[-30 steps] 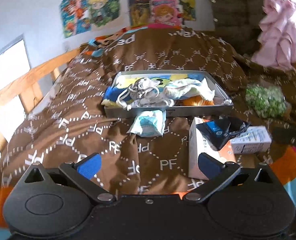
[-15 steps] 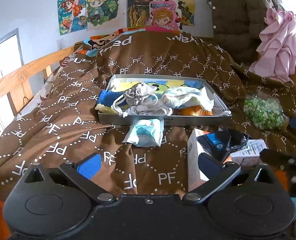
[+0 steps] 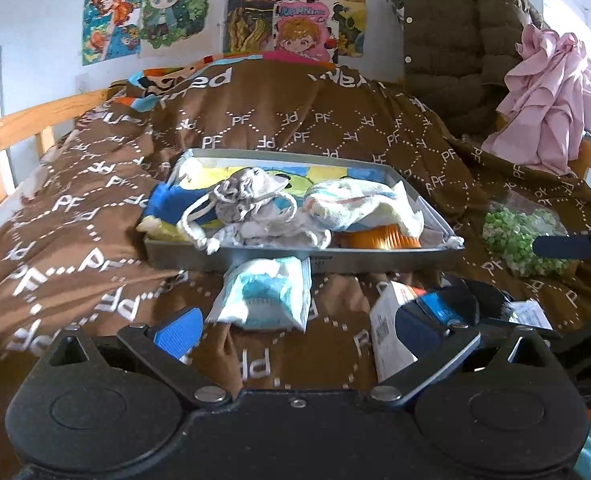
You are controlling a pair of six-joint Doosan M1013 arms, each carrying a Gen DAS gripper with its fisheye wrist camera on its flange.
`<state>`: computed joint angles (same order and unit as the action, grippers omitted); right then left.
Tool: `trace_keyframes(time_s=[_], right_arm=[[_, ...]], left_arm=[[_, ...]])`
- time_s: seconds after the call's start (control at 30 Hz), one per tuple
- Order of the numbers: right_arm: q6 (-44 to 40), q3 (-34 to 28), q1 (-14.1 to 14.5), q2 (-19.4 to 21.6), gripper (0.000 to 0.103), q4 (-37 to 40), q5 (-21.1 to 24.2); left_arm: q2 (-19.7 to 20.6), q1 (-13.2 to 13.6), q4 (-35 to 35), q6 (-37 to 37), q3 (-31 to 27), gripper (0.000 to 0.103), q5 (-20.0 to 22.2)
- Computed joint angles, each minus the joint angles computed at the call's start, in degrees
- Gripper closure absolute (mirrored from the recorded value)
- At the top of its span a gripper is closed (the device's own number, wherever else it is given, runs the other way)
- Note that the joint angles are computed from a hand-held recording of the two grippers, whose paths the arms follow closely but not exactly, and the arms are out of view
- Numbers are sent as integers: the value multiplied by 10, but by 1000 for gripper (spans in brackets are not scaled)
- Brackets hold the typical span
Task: Organize soft objects
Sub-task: 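Grasp the blue-white wet-wipe pack with the left tool while the right tool grasps the black cloth, then lift the wipe pack and black cloth and carry both over the tray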
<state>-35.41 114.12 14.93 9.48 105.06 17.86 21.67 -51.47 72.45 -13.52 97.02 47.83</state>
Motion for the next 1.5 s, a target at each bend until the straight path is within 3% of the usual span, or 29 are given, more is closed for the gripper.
trace_keyframes(time_s=[0.23, 0.37, 0.5, 0.7, 0.87, 1.13, 1.4, 1.5], right_arm=[[139, -18, -3, 13, 0, -72, -9], [251, -26, 1, 16, 0, -171, -25], [290, -28, 2, 17, 0, -203, -24], [384, -35, 2, 23, 0, -290, -18], [430, -37, 2, 26, 0, -328, -19], [524, -46, -3, 34, 9, -391, -8], [581, -55, -15, 41, 11, -406, 37], [579, -55, -16, 41, 14, -401, 44]], left_arm=[[18, 43, 23, -21, -11, 1, -27], [25, 71, 0, -35, -13, 1, -72], [31, 88, -25, -33, -14, 1, -115], [33, 98, -34, -18, -10, 7, -176], [37, 100, -57, 7, -15, 24, -191], [38, 99, -50, 3, -15, 34, -198], [28, 97, 88, -140, 12, 34, -239], [25, 95, 112, -161, 15, 34, -248]])
